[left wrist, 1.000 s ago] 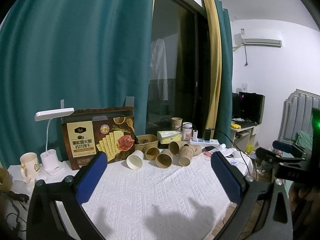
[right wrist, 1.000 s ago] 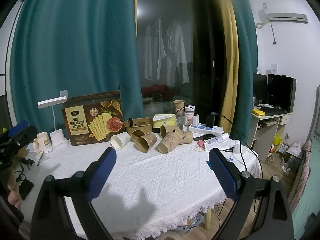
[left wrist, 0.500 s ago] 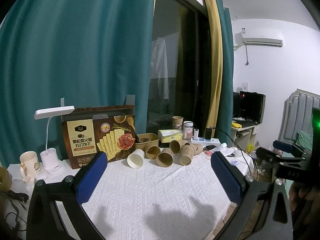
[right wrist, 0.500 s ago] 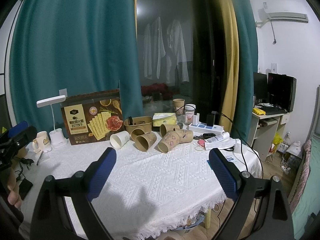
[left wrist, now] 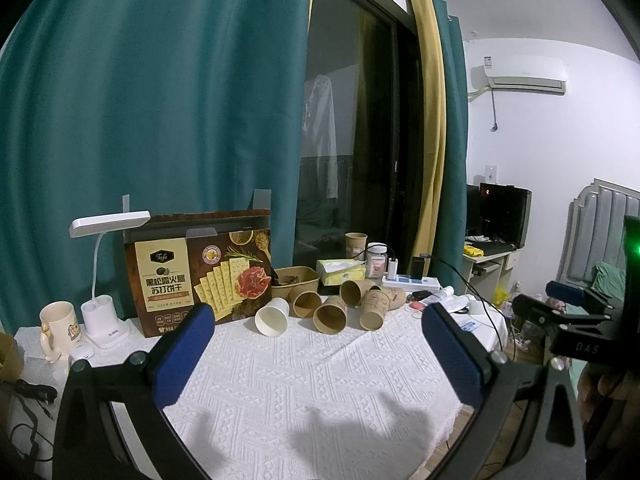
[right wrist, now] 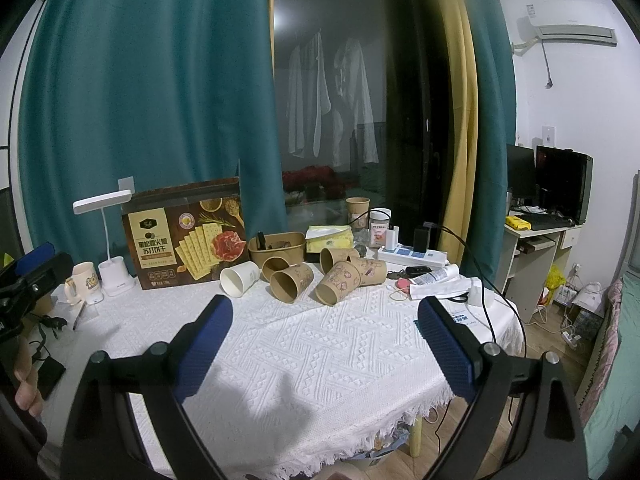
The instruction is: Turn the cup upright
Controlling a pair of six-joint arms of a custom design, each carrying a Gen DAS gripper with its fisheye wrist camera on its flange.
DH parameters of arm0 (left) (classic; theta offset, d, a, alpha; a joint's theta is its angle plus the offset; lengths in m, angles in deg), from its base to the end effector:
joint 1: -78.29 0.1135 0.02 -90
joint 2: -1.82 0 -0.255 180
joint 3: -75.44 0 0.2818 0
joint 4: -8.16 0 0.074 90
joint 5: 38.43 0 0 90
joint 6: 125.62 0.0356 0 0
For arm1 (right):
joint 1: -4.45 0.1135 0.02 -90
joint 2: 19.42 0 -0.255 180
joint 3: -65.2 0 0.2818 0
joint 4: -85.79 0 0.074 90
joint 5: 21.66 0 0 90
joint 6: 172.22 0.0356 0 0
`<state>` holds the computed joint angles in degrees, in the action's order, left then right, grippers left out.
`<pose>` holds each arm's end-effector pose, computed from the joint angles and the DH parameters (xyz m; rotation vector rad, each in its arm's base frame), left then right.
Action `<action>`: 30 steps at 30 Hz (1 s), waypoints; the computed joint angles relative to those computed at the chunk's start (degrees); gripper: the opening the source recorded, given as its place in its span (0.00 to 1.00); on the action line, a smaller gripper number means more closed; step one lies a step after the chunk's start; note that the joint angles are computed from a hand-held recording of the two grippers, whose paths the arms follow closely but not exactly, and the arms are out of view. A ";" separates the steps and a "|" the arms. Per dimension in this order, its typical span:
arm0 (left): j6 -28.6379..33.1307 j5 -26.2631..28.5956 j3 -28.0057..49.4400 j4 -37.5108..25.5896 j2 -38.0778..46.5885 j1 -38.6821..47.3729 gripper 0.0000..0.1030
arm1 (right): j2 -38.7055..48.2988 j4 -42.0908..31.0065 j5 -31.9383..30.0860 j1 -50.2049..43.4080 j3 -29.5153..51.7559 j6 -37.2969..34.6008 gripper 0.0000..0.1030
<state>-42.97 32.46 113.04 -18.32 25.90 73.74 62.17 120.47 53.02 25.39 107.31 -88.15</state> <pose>0.1665 -0.0016 0.2593 -0.2805 1.7646 0.1504 0.2845 0.1189 0.1775 -0.5839 1.5630 0.4197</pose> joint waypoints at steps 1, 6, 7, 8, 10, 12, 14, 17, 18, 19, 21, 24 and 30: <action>-0.03 -0.08 -0.05 0.00 -0.05 -0.07 1.00 | -0.02 -0.05 0.02 0.02 0.02 -0.01 0.90; 0.01 0.09 0.04 -0.03 -0.03 0.10 1.00 | -0.22 -0.29 0.15 0.13 0.07 0.07 0.90; 0.01 0.09 0.04 -0.03 -0.03 0.10 1.00 | 0.01 -0.18 0.16 0.13 0.20 0.10 0.90; 0.00 0.11 0.03 -0.05 -0.03 0.11 1.00 | -0.30 -0.45 0.17 0.16 0.11 0.13 0.90; -0.01 0.21 0.09 -0.14 -0.02 0.20 1.00 | -0.36 -0.59 0.20 0.18 0.15 0.13 0.90; 0.03 0.26 0.12 -0.15 -0.01 0.24 1.00 | -0.35 -0.47 0.19 0.21 0.13 0.18 0.90; 0.01 0.20 0.00 -0.13 -0.16 0.20 1.00 | -0.36 -0.54 0.28 0.25 0.18 0.23 0.90; 0.04 0.39 0.14 -0.20 -0.03 0.39 1.00 | -0.47 -0.75 0.33 0.30 0.26 0.22 0.90; 0.02 0.50 0.14 -0.23 -0.06 0.47 1.00 | -0.38 -0.74 0.30 0.30 0.34 0.28 0.90; -0.03 0.45 0.05 -0.24 -0.10 0.43 1.00 | -0.29 -0.79 0.25 0.28 0.46 0.35 0.90; 0.03 0.37 0.01 -0.25 -0.21 0.41 1.00 | 0.01 -0.59 0.17 0.20 0.51 0.53 0.90; 0.14 0.77 -0.10 -0.40 -0.49 0.89 1.00 | 0.20 -0.53 0.14 0.23 0.71 0.63 0.90; 0.11 1.00 -0.21 -0.06 0.17 1.65 1.00 | 2.66 -0.44 -0.48 -0.24 2.43 1.07 0.90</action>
<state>-42.87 33.46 112.83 -18.38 26.07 75.39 64.83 120.03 52.54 25.15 109.74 -87.08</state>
